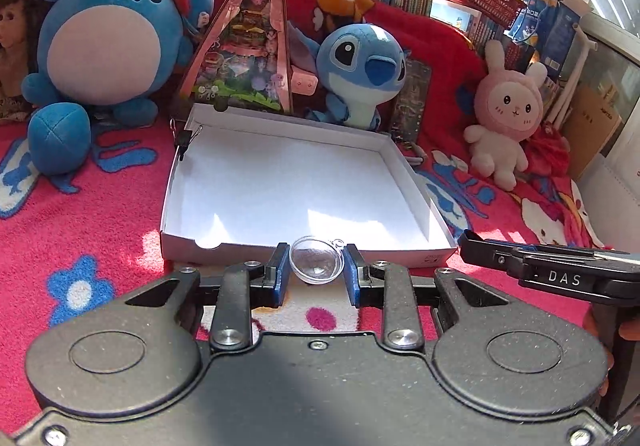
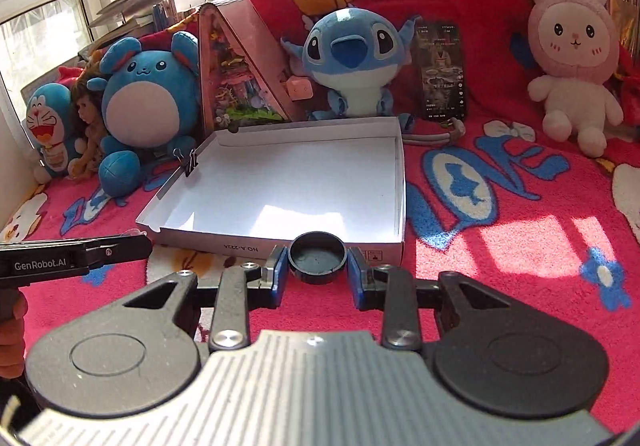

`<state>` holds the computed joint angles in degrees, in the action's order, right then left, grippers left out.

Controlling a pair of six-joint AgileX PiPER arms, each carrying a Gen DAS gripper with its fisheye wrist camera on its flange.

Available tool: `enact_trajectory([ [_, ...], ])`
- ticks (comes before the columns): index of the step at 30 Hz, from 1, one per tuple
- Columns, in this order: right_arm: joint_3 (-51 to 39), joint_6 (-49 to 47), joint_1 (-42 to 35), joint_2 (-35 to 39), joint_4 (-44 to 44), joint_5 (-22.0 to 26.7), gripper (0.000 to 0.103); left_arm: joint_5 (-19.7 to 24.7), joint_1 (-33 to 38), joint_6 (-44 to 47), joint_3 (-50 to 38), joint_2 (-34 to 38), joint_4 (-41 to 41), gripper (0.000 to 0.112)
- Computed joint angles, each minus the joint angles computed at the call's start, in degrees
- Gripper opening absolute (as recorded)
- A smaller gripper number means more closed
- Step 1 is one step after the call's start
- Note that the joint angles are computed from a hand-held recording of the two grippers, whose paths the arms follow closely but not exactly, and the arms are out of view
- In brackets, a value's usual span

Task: Organize rigid objects
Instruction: 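Carry the clear cup and black cap with both tools into the white box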

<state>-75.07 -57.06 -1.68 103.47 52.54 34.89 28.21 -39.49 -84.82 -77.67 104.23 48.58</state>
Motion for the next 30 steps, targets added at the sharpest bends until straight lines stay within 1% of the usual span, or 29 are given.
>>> enact_trajectory([
  [2, -6.74, 7.07, 1.05, 3.97, -5.73, 1.99, 0.037, 0.73, 2.35, 9.93, -5.70, 2.96, -8.61, 0.027],
  [5, -16.77, 17.32, 2.87, 9.82, -14.14, 5.28, 0.037, 3.43, 5.37, 20.02, -14.37, 8.26, -18.05, 0.027],
  [6, -20.41, 20.38, 3.41, 11.94, -16.67, 7.03, 0.037, 4.33, 6.16, 22.10, -16.91, 9.97, -20.01, 0.027],
  [10, -32.09, 29.84, 5.88, 19.17, -24.88, 10.86, 0.037, 8.62, 8.76, 28.84, -27.61, 17.75, -25.69, 0.027],
  [13, -39.13, 34.68, 7.45, 23.80, -30.02, 13.40, 0.037, 11.51, 10.03, 31.18, -33.61, 22.57, -28.76, 0.027],
  [15, -42.68, 36.61, 8.03, 26.29, -31.69, 14.98, 0.037, 12.68, 10.49, 31.50, -36.27, 24.87, -29.35, 0.027],
  [18, -45.48, 38.25, 8.56, 28.59, -32.85, 15.57, 0.037, 13.95, 10.65, 31.47, -38.84, 27.11, -28.97, 0.027],
  [21, -48.17, 39.76, 8.97, 30.51, -33.74, 16.66, 0.037, 13.39, 10.49, 30.71, -38.66, 27.41, -28.03, 0.027],
  [26, -50.17, 41.07, 9.86, 31.99, -35.52, 16.97, 0.037, 15.50, 10.03, 31.03, -41.25, 28.98, -26.55, 0.027],
  [30, -50.57, 41.44, 10.54, 32.45, -36.69, 16.87, 0.037, 16.27, 9.94, 30.96, -42.17, 29.77, -25.79, 0.027],
])
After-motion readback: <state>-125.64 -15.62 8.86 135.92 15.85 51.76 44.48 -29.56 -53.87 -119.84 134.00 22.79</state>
